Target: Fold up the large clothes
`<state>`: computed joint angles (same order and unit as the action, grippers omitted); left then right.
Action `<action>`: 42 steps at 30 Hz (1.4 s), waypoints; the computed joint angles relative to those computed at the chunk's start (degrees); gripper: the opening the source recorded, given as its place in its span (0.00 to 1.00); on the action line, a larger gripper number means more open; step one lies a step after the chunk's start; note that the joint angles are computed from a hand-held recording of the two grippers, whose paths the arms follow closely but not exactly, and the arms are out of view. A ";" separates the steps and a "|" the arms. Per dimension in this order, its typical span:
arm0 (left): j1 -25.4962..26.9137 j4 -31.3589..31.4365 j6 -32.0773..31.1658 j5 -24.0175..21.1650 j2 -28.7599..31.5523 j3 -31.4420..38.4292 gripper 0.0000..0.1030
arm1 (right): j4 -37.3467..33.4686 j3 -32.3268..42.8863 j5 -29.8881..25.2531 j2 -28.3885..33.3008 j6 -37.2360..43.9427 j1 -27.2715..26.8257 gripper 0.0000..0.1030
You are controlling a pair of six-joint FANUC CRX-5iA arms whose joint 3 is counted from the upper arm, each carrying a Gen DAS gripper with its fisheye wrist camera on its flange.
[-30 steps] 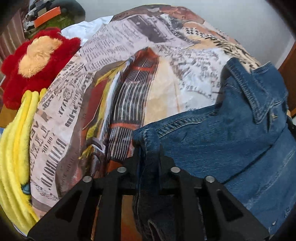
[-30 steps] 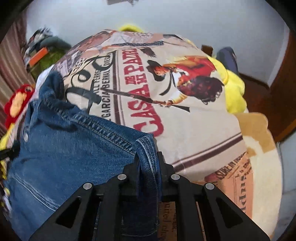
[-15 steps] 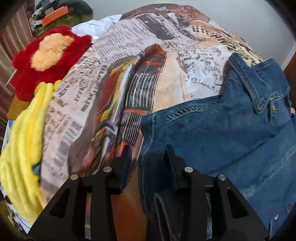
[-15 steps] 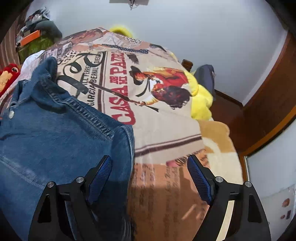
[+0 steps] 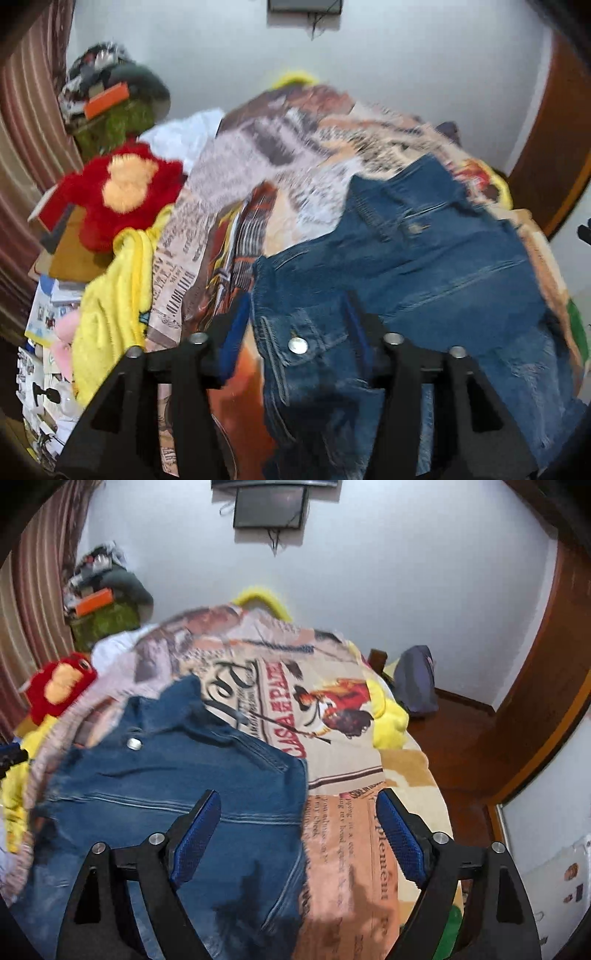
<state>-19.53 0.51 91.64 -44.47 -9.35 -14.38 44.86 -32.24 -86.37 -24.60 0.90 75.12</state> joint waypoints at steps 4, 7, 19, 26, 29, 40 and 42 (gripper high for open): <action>-0.54 1.83 -2.41 0.27 -5.58 -3.02 0.72 | 1.46 0.96 -5.23 -2.19 -6.02 8.64 0.90; -0.74 1.55 -1.33 0.51 -10.32 -6.32 0.85 | 1.08 1.24 -8.52 -3.47 -10.00 15.38 0.91; 5.49 5.71 -0.90 -8.17 -23.19 -19.90 0.85 | -12.15 -1.88 -19.13 -5.34 -33.65 37.16 0.91; 12.01 16.99 -5.39 -13.13 -25.49 -29.26 0.85 | -20.80 -6.58 -13.22 -8.94 -48.69 44.71 0.91; 12.92 19.83 -5.96 -15.09 -25.34 -31.99 0.85 | -20.82 -9.53 -10.31 -12.00 -55.98 49.16 0.91; 14.18 30.25 -11.83 -17.27 -24.39 -36.81 0.67 | -15.54 -13.80 -8.70 -13.39 -65.32 56.08 0.57; 13.77 31.05 -13.02 -17.44 -25.18 -37.18 0.59 | -15.16 -13.21 -8.24 -12.54 -63.54 55.41 0.54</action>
<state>-5.77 31.56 78.62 -61.91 -34.53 -51.56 29.71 -45.45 -94.60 -37.14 -62.64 130.53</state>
